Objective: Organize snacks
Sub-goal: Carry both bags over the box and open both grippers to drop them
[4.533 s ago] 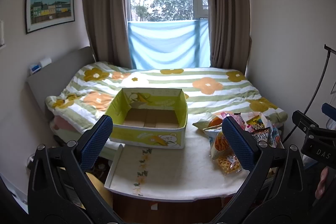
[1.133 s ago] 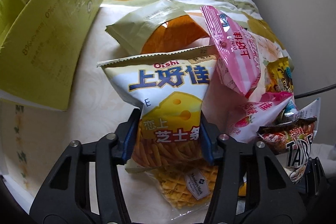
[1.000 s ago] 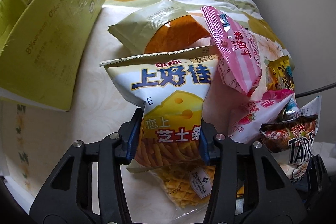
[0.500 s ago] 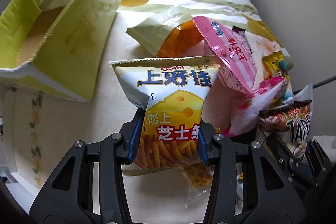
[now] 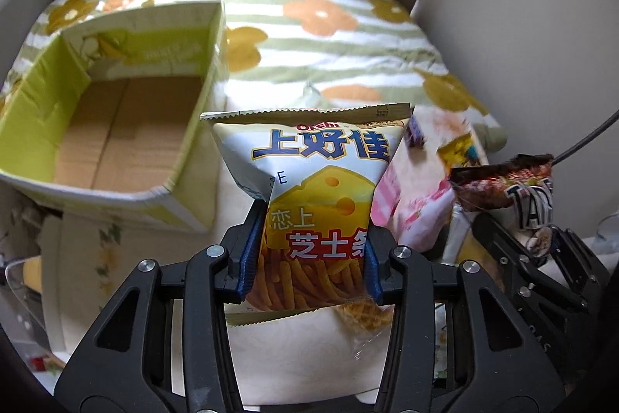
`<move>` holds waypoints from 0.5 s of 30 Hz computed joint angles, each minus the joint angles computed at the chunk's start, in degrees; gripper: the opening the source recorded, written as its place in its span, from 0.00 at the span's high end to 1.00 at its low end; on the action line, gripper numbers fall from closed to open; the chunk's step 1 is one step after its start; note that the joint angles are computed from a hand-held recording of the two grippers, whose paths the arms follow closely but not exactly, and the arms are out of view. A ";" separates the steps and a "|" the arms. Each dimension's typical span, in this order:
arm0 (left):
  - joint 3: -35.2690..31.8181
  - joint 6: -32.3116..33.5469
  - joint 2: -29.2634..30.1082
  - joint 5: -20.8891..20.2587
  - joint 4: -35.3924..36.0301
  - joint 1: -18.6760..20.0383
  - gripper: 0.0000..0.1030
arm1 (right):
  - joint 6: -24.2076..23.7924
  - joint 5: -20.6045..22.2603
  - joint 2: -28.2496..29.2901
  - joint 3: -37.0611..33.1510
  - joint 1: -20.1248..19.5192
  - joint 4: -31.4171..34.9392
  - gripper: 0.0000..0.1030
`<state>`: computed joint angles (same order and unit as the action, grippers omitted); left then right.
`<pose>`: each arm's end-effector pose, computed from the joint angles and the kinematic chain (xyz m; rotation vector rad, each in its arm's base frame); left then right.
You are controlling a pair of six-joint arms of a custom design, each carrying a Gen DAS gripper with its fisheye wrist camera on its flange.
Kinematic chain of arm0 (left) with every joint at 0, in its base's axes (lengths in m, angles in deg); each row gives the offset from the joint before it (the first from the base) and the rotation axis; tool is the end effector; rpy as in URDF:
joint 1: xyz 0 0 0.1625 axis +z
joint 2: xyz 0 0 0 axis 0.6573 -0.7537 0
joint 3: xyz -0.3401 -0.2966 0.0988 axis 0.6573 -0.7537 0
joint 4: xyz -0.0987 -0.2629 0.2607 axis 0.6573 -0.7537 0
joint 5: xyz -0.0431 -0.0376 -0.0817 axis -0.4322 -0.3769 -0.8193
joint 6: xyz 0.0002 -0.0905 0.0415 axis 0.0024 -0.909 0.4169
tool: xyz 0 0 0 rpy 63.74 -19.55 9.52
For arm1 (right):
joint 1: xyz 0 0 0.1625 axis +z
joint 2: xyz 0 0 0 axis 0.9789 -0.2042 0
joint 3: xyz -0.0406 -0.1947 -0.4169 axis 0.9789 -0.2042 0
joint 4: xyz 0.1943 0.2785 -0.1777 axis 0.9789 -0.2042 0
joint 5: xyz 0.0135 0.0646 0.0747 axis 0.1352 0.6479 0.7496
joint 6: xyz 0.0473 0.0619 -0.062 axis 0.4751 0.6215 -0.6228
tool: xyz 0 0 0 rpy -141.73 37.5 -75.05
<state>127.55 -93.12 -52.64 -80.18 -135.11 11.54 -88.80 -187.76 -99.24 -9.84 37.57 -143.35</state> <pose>-0.2018 -0.6206 0.3646 -0.2265 2.2952 -0.9000 0.4165 -0.6611 0.1483 0.9184 -2.4598 0.5802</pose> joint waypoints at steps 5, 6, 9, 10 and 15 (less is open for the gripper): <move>-1.43 5.12 -3.22 2.15 -0.75 -0.48 0.61 | 1.85 1.34 1.89 -4.39 2.51 1.36 0.52; -1.87 6.37 -3.81 2.62 -1.20 -0.40 0.61 | 2.23 1.65 2.50 -5.71 3.06 1.96 0.52; -3.07 9.44 -5.57 3.44 -2.61 0.25 0.61 | 3.26 2.88 4.96 -10.80 4.72 4.60 0.52; -3.91 10.55 -6.37 4.14 -2.39 0.72 0.61 | 3.50 3.34 6.16 -13.11 5.30 5.85 0.52; -6.52 14.84 -9.47 6.22 -2.54 3.36 0.61 | 4.20 4.70 13.53 -26.19 7.76 12.73 0.52</move>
